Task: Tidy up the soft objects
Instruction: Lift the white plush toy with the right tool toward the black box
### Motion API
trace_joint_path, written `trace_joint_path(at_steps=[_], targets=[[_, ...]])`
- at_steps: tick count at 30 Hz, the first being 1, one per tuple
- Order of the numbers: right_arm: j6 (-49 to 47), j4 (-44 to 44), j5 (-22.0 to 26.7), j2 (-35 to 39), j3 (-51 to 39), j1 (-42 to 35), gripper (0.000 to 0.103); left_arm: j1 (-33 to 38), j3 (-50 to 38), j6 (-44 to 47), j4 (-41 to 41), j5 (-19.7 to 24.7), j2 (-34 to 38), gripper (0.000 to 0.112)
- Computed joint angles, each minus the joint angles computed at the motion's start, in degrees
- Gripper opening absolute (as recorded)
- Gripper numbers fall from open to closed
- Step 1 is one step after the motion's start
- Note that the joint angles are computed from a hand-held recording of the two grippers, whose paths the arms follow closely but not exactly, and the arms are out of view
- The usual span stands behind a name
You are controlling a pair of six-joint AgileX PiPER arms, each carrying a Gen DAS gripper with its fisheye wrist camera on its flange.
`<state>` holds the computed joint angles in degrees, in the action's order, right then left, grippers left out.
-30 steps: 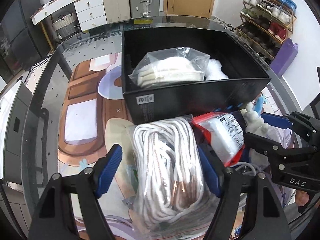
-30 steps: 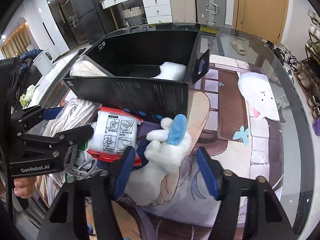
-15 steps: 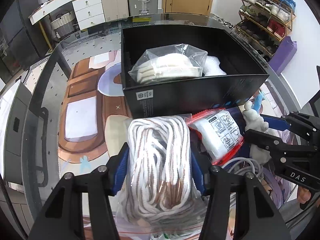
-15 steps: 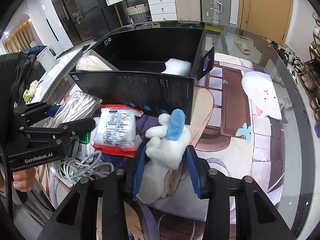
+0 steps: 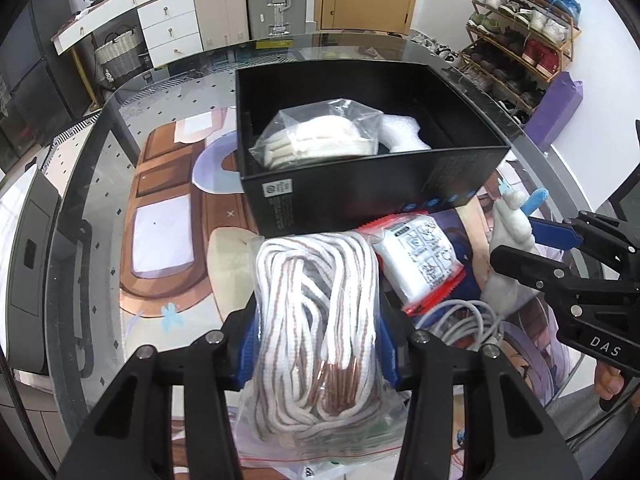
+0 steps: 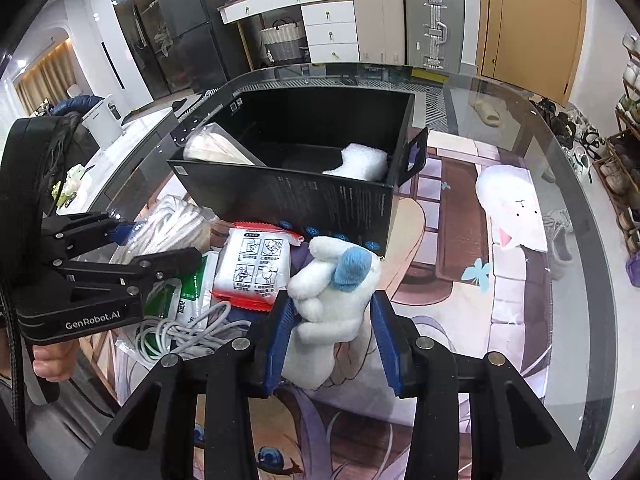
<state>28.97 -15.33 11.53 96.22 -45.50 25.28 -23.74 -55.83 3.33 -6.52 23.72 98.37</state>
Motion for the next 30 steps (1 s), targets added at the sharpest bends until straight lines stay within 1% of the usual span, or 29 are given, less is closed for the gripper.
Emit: trace_joint_path(at_steps=[4,7,12,15,20,26,30], targets=[[3.2,-3.2,0.1,-1.3,0.5,0.7,0.040,0.0,0.4,1.2,-0.6,0.2,-0.8,0.046],[4.3,-4.1,0.1,-2.6,1.0,1.2,0.040,0.1,1.0,2.7,-2.3,0.2,-2.0,0.046],[4.2,-3.8,0.4,-4.7,1.2,1.8,0.039,-0.3,1.5,2.4,-1.7,-0.5,-3.8,0.046],[6.0,-5.5,0.9,-6.1,1.4,2.4,0.038,-0.1,1.7,2.8,-2.2,-0.6,-4.8,0.046],[9.1,-8.2,1.6,-8.4,1.4,3.4,0.038,0.9,1.8,5.9,-5.4,-0.2,-6.6,0.046],[12.8,-12.3,2.2,-10.3,1.0,3.9,0.038,0.1,1.5,2.1,-2.3,-0.9,-7.9,0.046],[13.4,-12.9,2.7,-11.4,0.3,4.2,0.038,-0.5,1.1,0.6,-0.7,-1.5,-9.3,0.046]])
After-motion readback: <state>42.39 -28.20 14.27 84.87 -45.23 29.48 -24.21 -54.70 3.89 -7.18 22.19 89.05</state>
